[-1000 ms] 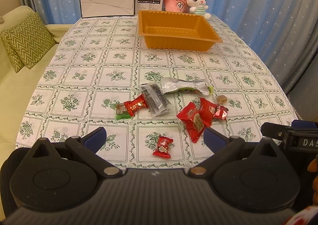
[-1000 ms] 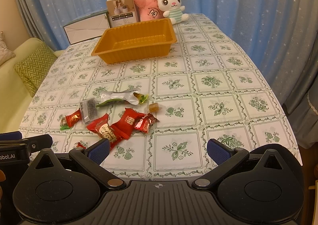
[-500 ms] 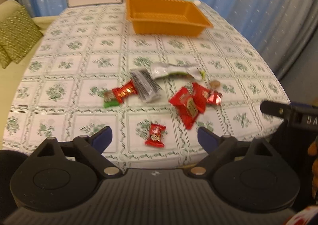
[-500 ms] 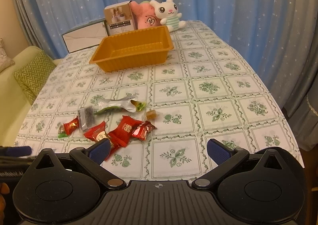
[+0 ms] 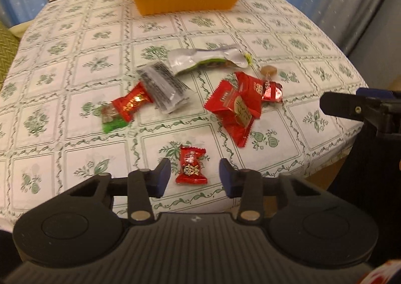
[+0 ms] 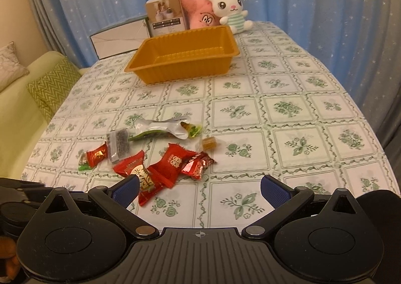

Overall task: Organize snacks
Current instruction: 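Grasp the small red candy with the left gripper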

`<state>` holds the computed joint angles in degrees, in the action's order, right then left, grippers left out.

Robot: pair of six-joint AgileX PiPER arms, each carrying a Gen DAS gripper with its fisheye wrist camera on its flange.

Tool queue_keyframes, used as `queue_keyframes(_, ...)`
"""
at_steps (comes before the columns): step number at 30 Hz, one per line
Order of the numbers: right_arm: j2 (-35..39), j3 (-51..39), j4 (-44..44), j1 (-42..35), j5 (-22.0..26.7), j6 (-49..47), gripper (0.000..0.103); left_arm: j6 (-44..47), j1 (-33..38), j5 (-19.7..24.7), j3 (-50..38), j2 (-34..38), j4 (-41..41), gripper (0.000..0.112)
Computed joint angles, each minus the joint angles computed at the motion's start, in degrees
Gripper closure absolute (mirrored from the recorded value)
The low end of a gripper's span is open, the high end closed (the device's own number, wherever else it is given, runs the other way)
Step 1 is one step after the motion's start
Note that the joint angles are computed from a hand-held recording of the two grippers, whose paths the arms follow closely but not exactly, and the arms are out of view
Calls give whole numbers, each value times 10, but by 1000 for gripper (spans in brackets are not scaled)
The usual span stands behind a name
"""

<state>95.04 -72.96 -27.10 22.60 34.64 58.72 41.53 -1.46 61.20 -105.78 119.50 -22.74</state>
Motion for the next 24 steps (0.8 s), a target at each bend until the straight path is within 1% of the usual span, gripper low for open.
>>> queue_keyframes(2, 6, -4, 6, -2, -3, -7, 1, 4, -4, -5, -1, 5, 4, 76)
queue_keyframes(5, 14, -12, 12, -3, -1, -17, 1, 1, -6, -2, -10, 15, 11, 82)
queue_keyframes(7, 20, -17, 16, -3, 1, -25, 1, -2, -7, -5, -11, 19, 16, 88)
queue_keyframes(10, 26, -21, 32, -5, -4, -43, 1, -6, -5, -2, -15, 25, 19, 94)
queue_keyframes(16, 34, -27, 51, -7, -11, -66, 1, -2, -2, -8, -11, 25, 16, 98)
queue_keyframes(20, 39, -32, 62, -6, -11, -84, 1, -14, 1, -11, -17, 28, 15, 99)
queue_keyframes(22, 43, -36, 77, -8, -15, -108, 9, -20, 3, -10, -28, 33, 15, 99)
queue_keyframes(23, 47, -40, 93, -10, -15, -130, 17, -23, 5, -8, -35, 37, 14, 99)
queue_keyframes(24, 51, -44, 102, -10, -15, -146, 20, -26, 7, -6, -44, 40, 13, 99)
